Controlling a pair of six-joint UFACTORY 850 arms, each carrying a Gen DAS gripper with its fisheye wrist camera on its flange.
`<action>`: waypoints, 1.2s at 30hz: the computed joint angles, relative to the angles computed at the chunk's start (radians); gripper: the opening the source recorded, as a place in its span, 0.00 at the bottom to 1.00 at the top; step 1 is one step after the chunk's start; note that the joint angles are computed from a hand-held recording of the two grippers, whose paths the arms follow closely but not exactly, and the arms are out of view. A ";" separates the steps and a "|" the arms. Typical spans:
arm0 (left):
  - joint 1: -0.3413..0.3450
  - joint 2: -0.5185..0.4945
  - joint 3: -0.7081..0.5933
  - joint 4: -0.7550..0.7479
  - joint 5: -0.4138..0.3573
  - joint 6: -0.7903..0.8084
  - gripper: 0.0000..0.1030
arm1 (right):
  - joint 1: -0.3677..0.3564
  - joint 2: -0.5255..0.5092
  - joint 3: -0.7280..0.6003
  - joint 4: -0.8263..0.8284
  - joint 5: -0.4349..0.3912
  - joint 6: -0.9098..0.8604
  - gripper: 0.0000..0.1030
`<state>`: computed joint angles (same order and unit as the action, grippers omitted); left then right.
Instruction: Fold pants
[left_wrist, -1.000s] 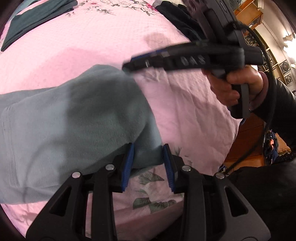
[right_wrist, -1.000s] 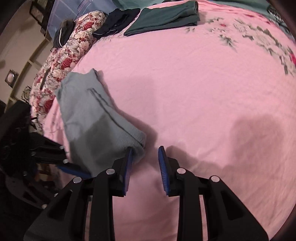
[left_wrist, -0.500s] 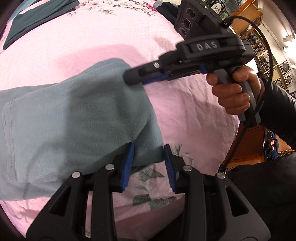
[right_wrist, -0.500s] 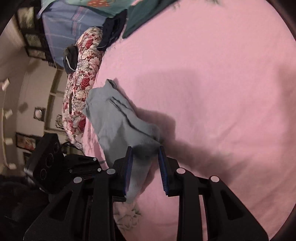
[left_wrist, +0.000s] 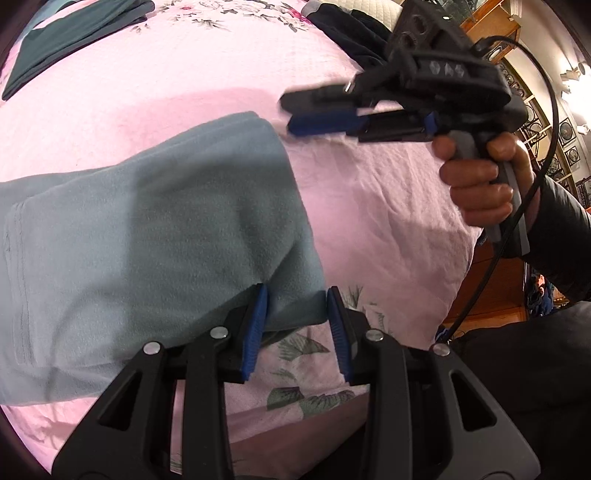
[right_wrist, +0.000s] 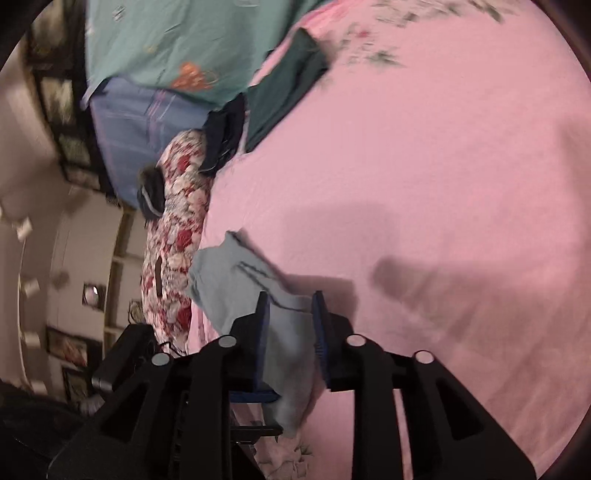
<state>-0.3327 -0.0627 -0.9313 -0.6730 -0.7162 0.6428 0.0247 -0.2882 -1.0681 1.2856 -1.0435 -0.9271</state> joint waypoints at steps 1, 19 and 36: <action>0.000 -0.002 -0.002 -0.001 -0.001 0.002 0.33 | 0.002 -0.011 -0.009 -0.031 -0.009 0.018 0.34; 0.451 0.200 0.056 0.060 0.029 0.057 0.67 | 0.242 0.208 0.141 -0.327 0.320 0.156 0.44; 0.926 -0.097 -0.143 -0.041 -0.117 0.254 0.59 | 0.732 -0.084 -0.341 -0.897 0.591 0.887 0.55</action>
<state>0.5931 -0.1593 -1.0741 -0.7137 -0.8333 0.8964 0.7566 -0.3725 -1.4089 0.3882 -0.4527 -0.0404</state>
